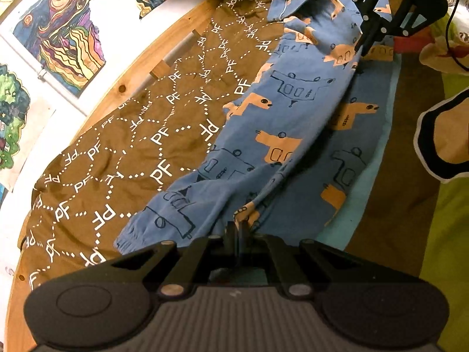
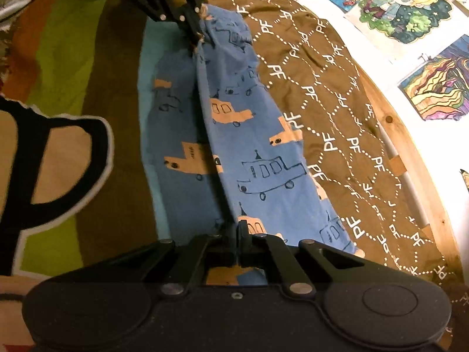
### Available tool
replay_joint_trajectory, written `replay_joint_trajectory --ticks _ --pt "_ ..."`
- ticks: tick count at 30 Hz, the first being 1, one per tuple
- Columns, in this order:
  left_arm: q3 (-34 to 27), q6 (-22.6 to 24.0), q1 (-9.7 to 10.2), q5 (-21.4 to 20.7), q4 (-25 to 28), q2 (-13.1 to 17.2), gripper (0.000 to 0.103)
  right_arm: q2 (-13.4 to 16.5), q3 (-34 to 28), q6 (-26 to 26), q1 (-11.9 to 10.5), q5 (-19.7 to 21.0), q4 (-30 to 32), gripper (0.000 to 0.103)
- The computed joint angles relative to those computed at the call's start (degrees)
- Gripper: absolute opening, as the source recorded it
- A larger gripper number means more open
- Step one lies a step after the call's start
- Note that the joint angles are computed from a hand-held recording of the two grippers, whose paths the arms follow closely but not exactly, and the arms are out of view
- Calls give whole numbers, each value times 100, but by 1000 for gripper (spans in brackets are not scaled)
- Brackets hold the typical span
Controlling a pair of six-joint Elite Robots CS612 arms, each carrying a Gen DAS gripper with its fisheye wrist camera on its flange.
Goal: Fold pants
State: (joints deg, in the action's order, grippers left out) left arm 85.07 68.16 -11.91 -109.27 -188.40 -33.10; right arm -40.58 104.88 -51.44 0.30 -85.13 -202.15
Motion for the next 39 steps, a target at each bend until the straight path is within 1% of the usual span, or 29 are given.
replay_joint_trajectory --ticks 3,5,10,12,15,16,17,18,19,20,21,22,23,24,25,26,27,29,30,31,33,34,35,37,38,39 --pt "34 12 19 -43 31 -28 0 -68 72 17 -19 118 -3 0" --pt "48 52 28 -59 134 -49 0 -117 98 33 -37 210 81 0" --pt "125 161 27 -16 180 -63 1 -190 152 -111 -51 362 364 0" --pt "115 188 13 53 266 -59 1 -188 149 -195 -37 333 470 0" --pt "90 158 -11 154 412 -57 3 -132 45 -154 -13 125 739 1" --pt "91 135 -7 137 460 -65 8 -130 2 -112 -15 97 894 4" --pt "86 117 1 97 604 -90 14 -138 -26 -52 -28 136 1036 9" --pt "75 81 14 34 802 -127 17 -146 -27 0 -45 194 1071 15" --pt "72 33 25 -26 964 -159 28 -161 -18 59 -65 213 1086 20" --pt "69 -63 34 -82 1105 -192 41 -189 -6 163 -85 232 1134 35" --pt "68 -184 44 -162 1232 -226 46 -223 35 316 -118 275 1144 48" --pt "76 -308 50 -241 1325 -263 53 -264 74 496 -170 338 1145 51" --pt "81 -456 51 -324 1403 -302 58 -312 126 692 -229 381 1105 51" --pt "84 -590 42 -392 1475 -342 60 -360 185 880 -284 378 1021 54" --pt "81 -712 25 -460 1536 -379 67 -388 237 1051 -329 356 891 57" --pt "87 -808 3 -512 1560 -410 75 -428 303 1311 -396 336 724 67" --pt "81 -882 -27 -591 1623 -446 79 -464 356 1556 -460 314 605 76" --pt "21 -964 -119 -779 1851 -513 97 -511 446 2016 -586 172 321 85" --pt "-3 -1017 -185 -836 1967 -548 101 -522 476 2221 -659 98 187 88" --pt "-48 -1067 -261 -871 2153 -579 103 -530 513 2403 -732 51 73 90" --pt "-159 -1122 -441 -804 2760 -639 103 -546 560 2793 -896 12 -106 99" --pt "-192 -1209 -550 -709 2935 -646 103 -540 576 2997 -974 -25 -232 100" --pt "-182 -1348 -653 -600 2923 -642 103 -521 565 3202 -1043 -94 -350 101" --pt "-103 -1632 -854 -464 2668 -609 103 -491 508 3534 -1172 -99 -441 102" --pt "-41 -1754 -921 -512 2418 -576 103 -483 472 3672 -1221 -58 -436 102" --pt "60 -1947 -987 -573 2050 -540 103 -469 429 3788 -1270 5 -438 102"
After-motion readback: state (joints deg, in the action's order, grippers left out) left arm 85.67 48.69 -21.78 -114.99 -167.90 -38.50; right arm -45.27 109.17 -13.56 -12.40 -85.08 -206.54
